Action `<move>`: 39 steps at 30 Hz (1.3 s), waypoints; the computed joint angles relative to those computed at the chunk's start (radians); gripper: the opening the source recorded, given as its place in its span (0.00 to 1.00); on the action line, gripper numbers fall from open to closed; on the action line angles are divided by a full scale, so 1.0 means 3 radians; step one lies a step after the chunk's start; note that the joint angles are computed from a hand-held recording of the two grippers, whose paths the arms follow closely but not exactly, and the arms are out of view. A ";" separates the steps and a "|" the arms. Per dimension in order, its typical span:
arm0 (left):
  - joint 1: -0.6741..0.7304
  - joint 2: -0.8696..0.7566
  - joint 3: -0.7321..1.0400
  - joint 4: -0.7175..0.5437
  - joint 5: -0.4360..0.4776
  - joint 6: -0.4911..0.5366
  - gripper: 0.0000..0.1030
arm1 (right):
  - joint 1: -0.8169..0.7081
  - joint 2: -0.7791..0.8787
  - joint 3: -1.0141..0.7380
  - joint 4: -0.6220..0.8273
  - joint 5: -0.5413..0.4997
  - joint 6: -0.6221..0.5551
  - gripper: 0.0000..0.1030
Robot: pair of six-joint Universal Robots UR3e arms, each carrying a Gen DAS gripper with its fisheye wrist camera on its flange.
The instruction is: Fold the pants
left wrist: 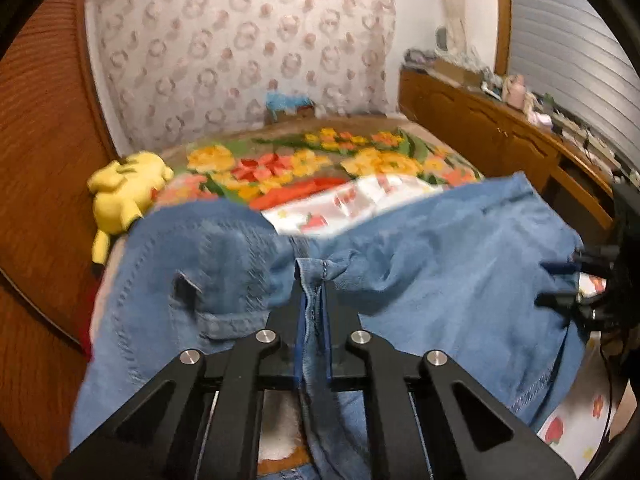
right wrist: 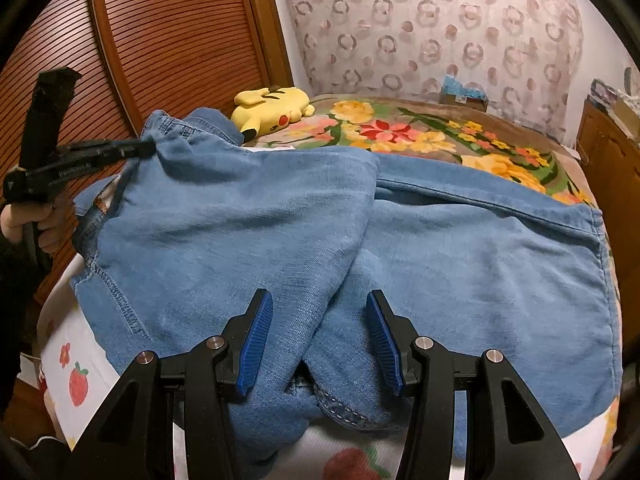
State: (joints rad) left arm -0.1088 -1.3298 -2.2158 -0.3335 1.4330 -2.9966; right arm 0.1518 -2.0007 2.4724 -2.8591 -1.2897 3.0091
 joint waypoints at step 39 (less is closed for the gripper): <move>-0.0340 0.1086 -0.0909 -0.0412 0.0125 -0.0117 0.43 | 0.0406 -0.0515 0.0215 0.0158 -0.0251 0.0279 0.50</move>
